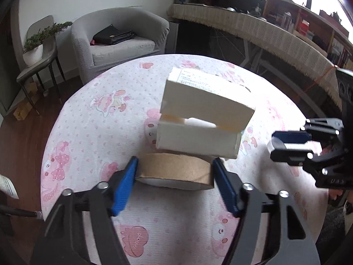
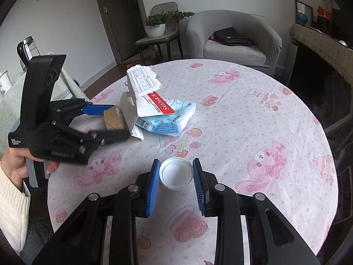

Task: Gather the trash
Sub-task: 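Grasp the brown tape roll with the left gripper and lift it, then carry the tape roll and white cap over the teal bin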

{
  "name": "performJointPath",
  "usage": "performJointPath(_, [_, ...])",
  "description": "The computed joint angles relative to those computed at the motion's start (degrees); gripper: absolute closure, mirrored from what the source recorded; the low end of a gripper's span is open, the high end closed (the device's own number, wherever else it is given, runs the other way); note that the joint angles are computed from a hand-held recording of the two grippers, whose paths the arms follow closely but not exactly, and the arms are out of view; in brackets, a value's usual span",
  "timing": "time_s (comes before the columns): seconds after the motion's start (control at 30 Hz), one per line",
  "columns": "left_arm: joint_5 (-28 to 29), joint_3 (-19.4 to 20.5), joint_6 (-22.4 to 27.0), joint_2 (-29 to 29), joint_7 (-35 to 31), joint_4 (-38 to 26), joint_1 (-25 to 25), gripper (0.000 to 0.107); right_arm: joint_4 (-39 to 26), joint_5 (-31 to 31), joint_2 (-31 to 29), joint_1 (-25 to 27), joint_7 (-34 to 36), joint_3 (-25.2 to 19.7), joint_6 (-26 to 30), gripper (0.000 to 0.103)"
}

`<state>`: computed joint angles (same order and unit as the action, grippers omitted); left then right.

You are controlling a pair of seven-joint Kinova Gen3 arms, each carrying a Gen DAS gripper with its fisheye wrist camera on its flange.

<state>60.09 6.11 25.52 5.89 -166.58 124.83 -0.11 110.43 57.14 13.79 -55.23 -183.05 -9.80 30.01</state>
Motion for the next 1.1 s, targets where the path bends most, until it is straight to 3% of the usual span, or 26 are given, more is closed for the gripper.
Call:
performJointPath(0.47, [2.61, -3.43, -2.96, -7.52, 3.53, 5.65, 2.04, 0.040, -5.53, -0.29, 1.09, -2.45, 2.00, -1.00, 3.61, 0.073])
performJointPath(0.67, [1.64, -7.48, -3.92, -11.69, 5.77, 8.61, 1.54, 0.040, -10.69, -0.98, 4.06, -4.46, 3.75, -0.36, 4.28, 0.073])
performJointPath(1.1, [-1.38, -20.14, 3.59, -17.18, 2.63, 9.86, -5.99, 0.040, -24.28, -9.57, 13.26, -9.02, 16.49, 3.94, 3.47, 0.073])
